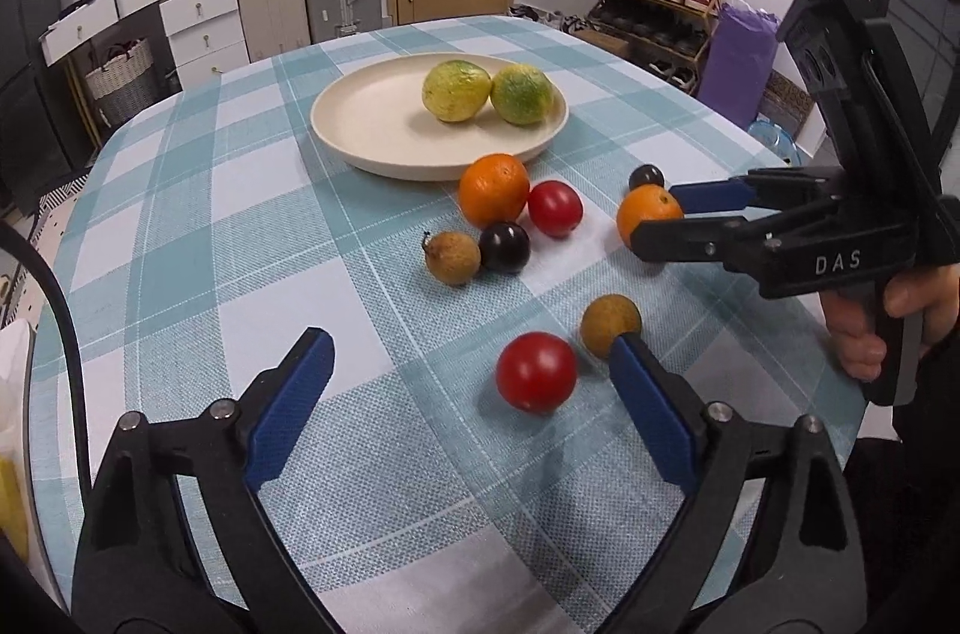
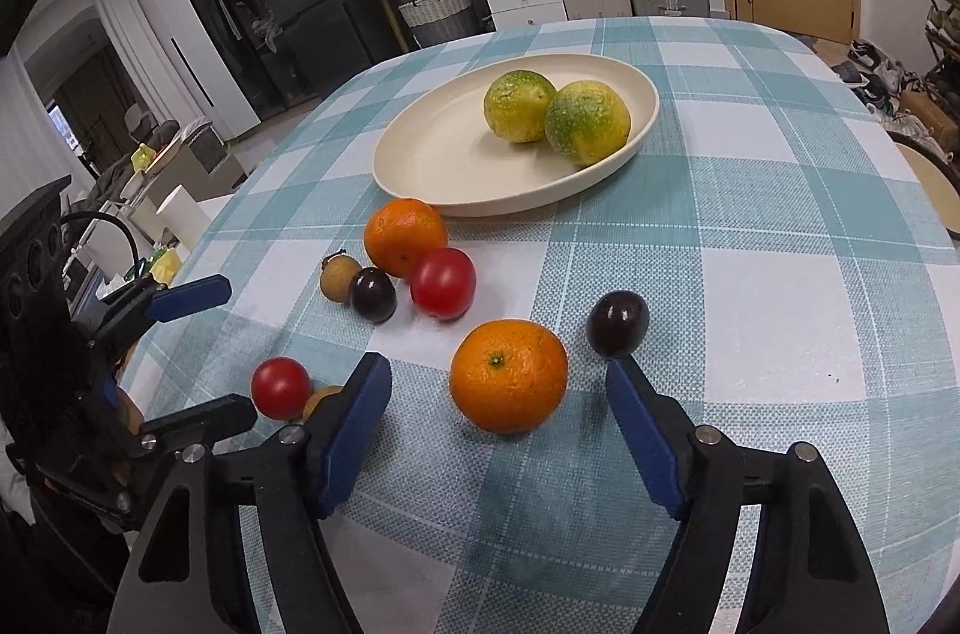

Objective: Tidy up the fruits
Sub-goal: 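Grasp the mandarin orange with the right tool while the left tool grasps a red tomato, then carry the orange and tomato onto the cream plate and open both tools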

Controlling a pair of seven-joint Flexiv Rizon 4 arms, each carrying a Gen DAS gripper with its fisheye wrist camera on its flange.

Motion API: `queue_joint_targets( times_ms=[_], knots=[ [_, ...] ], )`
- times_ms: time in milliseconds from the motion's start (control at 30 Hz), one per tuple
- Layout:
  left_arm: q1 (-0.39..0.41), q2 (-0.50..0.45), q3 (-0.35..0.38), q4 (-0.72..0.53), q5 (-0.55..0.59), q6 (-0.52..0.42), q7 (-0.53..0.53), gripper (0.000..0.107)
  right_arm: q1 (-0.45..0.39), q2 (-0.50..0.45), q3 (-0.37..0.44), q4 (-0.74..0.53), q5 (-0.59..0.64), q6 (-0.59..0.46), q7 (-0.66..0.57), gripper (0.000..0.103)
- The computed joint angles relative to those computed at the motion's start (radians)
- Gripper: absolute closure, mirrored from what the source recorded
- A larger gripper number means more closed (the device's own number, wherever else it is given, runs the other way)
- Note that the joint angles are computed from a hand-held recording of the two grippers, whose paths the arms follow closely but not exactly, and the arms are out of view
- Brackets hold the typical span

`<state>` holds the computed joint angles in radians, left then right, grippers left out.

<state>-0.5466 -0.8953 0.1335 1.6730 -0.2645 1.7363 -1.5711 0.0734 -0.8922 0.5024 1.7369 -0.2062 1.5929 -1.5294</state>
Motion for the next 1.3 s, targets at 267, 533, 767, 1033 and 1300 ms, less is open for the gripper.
queue_joint_targets(
  times_ms=[267, 533, 767, 1033, 1300],
  knots=[
    [0.044, -0.009, -0.059, -0.022, 0.035, -0.062, 0.027, 0.037, -0.003, -0.007, 0.011, -0.005, 0.006, -0.008, -0.012, 0.041],
    [0.068, -0.016, -0.088, -0.035, 0.067, -0.089, 0.025, 0.060, 0.000, -0.006, 0.006, 0.000, 0.006, 0.004, -0.011, 0.044],
    [0.102, -0.012, -0.135, -0.029, 0.089, -0.086, 0.046, 0.079, 0.012, -0.003, -0.009, 0.004, 0.002, 0.014, 0.003, 0.048],
    [0.122, -0.007, -0.155, -0.015, 0.083, -0.056, 0.047, 0.079, 0.027, 0.000, -0.032, 0.008, -0.012, 0.026, 0.021, 0.059],
    [0.132, -0.003, -0.167, 0.000, 0.072, -0.015, 0.045, 0.079, 0.037, 0.004, -0.045, 0.020, -0.035, 0.042, 0.024, 0.062]
  ],
)
